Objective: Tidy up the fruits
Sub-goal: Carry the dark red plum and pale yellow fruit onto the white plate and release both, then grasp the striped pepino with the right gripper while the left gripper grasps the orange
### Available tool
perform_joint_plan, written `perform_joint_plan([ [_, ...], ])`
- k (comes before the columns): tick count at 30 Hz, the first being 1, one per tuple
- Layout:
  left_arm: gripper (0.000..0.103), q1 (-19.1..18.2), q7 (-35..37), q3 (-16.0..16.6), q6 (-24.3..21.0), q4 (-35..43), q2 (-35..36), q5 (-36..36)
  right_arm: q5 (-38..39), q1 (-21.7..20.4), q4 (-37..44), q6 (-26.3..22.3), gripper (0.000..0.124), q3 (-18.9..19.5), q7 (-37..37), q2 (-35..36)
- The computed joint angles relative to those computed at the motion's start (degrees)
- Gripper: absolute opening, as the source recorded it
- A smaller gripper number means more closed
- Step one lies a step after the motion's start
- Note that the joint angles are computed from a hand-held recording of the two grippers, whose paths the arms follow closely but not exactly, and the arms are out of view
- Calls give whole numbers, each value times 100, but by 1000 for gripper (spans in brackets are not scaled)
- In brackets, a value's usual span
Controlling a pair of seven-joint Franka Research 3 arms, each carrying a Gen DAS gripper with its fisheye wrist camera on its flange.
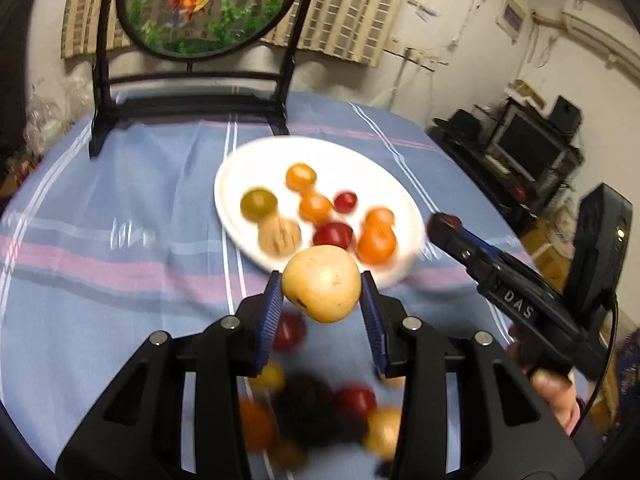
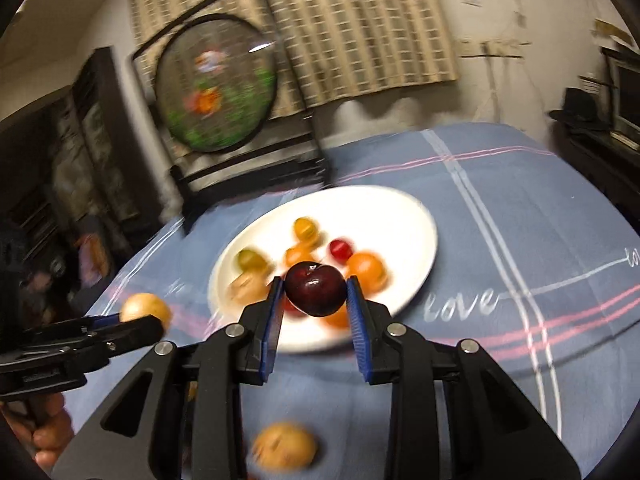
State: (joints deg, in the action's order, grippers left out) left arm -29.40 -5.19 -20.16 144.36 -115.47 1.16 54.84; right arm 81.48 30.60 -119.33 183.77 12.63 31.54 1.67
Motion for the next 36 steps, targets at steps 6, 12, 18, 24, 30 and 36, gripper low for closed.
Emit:
perform_joint_plan([
  [6,39,-35,883,254,-558,1120,942,-293,-2264,28,259,-185,32,-453,2572,663],
  [12,39,-178,1375,512,-719,1711,1501,-603,-2328,-537,422,-431,32,-15,2537,844],
  [18,41,-258,1690,650,-874,1976,1779,-991,-2621,-802,410,-594,36,214,2714,853],
  [24,83,-512,1114,709,-1203,1608,1242,-353,-2303,-965,318,-451,61,417,2438,647],
  [30,95,-402,107,273,-1171,342,54,6,-2666,-638,-137,-811,61,146,2355,3],
  [36,97,-218,-1309,-270,-754,-1033,-904,163,-4946,-308,-1120,-1030,61,-3,3278,-685],
])
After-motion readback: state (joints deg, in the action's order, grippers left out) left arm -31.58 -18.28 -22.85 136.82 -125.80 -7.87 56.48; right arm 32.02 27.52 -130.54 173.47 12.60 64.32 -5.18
